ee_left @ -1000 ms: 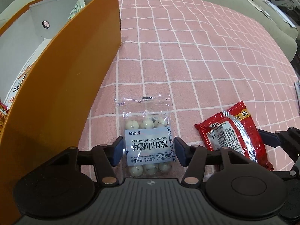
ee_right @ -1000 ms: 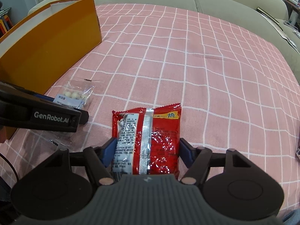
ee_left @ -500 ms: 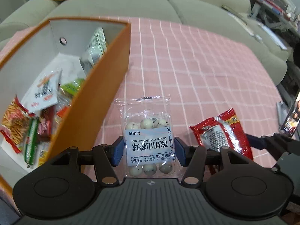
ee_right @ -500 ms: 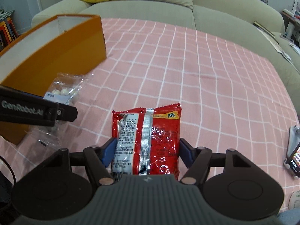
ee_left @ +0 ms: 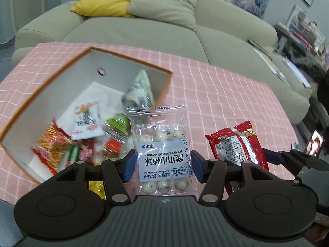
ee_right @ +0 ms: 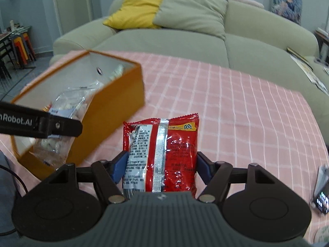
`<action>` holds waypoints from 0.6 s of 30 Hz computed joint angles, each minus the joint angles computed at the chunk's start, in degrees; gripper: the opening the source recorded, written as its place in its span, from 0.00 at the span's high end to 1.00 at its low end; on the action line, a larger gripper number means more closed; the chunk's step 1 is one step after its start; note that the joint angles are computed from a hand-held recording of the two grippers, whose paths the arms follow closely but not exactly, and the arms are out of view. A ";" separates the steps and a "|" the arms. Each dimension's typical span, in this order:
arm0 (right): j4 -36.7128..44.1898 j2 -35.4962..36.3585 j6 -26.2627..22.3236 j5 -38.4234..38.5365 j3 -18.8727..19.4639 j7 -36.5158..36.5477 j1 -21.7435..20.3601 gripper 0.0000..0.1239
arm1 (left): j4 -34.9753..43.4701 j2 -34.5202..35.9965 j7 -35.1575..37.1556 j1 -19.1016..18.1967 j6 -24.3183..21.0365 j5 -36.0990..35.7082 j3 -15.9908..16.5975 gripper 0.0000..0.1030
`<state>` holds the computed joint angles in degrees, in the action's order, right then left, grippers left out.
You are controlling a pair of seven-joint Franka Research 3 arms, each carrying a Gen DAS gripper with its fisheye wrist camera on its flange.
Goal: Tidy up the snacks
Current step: 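Lift both packets over the box and open both tools to drop them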
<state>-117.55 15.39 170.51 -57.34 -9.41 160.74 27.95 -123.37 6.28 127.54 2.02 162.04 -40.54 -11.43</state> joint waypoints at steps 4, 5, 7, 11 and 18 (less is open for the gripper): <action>4.20 1.86 0.44 1.01 0.51 -3.32 0.34 0.46 | 1.26 -0.11 0.91 1.18 0.15 -1.84 0.75 0.38; 5.44 2.50 0.67 1.52 0.51 -4.56 0.55 0.46 | 1.72 0.07 0.68 1.39 0.27 -1.36 1.05 0.38; 7.71 3.86 1.66 2.65 0.26 -7.30 1.03 0.46 | 2.85 0.67 -0.03 1.87 0.23 0.47 1.60 0.38; 13.03 7.66 4.32 9.89 3.15 -19.16 -1.34 0.46 | 5.72 2.29 -1.71 3.40 -1.13 3.72 2.00 0.38; 25.65 16.39 2.31 21.03 12.07 -41.48 -7.52 0.46 | 12.21 7.61 -7.99 5.85 -2.22 13.63 2.10 0.38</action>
<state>-91.90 31.78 172.83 -36.32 2.65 119.26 20.43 -111.16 13.89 119.56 7.87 159.83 -26.91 -9.34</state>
